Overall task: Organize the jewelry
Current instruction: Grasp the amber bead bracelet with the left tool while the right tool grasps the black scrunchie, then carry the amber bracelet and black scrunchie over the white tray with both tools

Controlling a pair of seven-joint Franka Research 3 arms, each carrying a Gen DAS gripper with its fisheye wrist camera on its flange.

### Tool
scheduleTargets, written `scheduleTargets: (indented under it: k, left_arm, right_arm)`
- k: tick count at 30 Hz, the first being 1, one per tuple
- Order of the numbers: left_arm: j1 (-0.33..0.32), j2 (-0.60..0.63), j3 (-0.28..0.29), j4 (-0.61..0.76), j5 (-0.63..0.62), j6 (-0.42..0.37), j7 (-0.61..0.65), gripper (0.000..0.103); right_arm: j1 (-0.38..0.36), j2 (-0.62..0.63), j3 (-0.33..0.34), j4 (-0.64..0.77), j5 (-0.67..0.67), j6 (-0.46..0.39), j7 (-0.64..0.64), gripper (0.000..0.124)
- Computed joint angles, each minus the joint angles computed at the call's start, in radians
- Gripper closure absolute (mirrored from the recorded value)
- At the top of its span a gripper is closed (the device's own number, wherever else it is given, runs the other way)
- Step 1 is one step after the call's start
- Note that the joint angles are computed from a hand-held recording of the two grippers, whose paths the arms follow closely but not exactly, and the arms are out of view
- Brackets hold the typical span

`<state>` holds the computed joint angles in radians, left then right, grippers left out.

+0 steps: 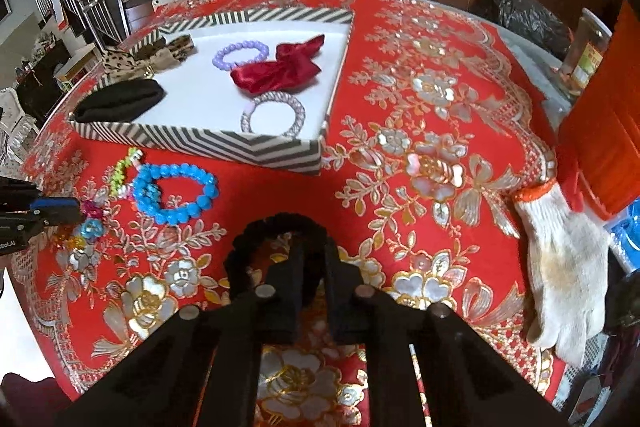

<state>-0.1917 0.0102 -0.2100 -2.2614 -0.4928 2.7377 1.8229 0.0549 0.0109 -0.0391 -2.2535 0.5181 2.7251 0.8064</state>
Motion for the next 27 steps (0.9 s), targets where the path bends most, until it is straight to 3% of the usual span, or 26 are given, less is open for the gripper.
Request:
scheduleTargets:
  k: [15,27]
  left_arm:
    - [-0.007,-0.041,0.024,0.026,-0.108,-0.030,0.053,0.093]
    - [-0.008,-0.068,0.042,0.042,-0.055,0.014,0.010,0.093]
  right_arm:
    - [0.008,-0.072,-0.011,-0.014,0.112,-0.043,-0.080,0.115]
    - [0.024,-0.095,-0.018,-0.004,0.139,-0.064,-0.102,0.115]
